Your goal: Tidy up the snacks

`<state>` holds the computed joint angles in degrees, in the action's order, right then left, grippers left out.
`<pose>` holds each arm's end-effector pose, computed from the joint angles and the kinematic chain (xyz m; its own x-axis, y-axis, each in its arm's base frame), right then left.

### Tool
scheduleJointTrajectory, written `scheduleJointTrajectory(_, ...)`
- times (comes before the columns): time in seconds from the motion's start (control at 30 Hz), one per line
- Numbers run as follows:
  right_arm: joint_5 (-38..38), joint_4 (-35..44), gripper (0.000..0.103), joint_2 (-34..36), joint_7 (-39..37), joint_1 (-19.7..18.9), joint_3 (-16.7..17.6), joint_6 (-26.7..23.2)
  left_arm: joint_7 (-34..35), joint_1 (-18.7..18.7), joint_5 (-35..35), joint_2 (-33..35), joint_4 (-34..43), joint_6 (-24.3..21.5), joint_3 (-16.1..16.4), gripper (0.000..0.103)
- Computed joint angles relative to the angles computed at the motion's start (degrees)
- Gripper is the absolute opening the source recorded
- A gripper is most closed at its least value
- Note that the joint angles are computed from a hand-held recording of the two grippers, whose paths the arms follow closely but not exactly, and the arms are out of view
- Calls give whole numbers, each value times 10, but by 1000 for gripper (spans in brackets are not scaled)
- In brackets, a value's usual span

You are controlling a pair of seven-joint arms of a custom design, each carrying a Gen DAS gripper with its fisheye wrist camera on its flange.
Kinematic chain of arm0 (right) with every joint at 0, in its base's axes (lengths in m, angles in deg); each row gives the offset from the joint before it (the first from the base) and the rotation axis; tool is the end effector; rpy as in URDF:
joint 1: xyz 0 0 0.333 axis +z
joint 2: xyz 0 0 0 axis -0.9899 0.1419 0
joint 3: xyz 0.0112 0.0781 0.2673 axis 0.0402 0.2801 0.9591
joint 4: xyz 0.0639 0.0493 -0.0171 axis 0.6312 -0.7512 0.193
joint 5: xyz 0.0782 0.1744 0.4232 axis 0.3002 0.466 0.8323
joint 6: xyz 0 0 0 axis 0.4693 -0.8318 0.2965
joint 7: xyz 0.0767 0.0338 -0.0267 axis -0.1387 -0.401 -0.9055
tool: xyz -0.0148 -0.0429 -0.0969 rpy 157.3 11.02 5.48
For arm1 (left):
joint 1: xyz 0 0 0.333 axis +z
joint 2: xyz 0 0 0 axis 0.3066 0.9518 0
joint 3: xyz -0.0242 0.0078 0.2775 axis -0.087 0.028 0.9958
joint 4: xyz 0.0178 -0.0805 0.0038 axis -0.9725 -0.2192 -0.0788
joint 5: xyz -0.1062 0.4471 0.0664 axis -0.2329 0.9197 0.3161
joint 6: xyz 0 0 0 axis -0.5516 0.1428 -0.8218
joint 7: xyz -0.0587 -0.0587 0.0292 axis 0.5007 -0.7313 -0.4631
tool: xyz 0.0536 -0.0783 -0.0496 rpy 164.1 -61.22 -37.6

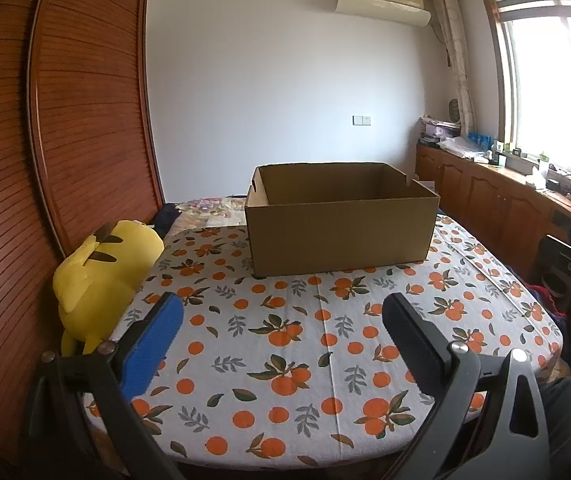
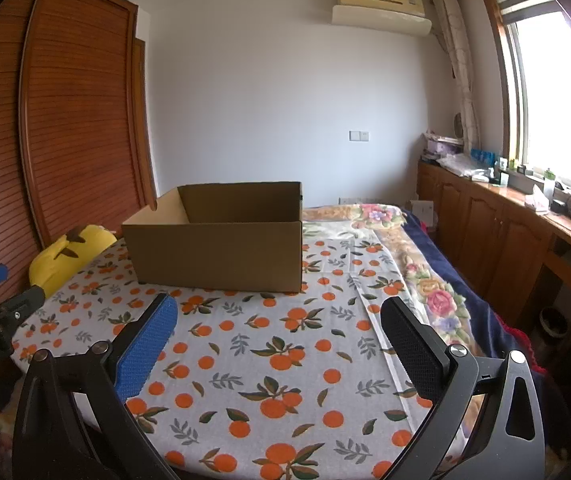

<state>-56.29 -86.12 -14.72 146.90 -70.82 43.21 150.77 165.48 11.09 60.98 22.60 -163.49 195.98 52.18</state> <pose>0.6581 0.1777 0.5276 -0.1353 -0.9907 -0.0151 -0.3935 0.0677 -0.9168 0.7292 -0.1802 0.5118 -0.2661 -0.9632 -0.0375 -0.4220 0.1514 -0.8939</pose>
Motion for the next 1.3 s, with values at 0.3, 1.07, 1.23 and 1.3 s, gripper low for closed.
scheduleJointTrajectory(0.3,-1,0,103,0,1,0,0,0,-12,-6,12,-5,-8,9,9,101)
scheduleJointTrajectory(1.07,-8,-2,103,-2,7,-1,0,1,-43,-17,43,-9,-14,20,24,101)
scheduleJointTrajectory(1.23,-11,-3,103,-2,10,-2,0,1,-43,-16,44,-8,-13,20,23,101)
scheduleJointTrajectory(1.3,-11,-3,103,-2,9,-3,0,1,-45,-16,46,-10,-14,21,24,101)
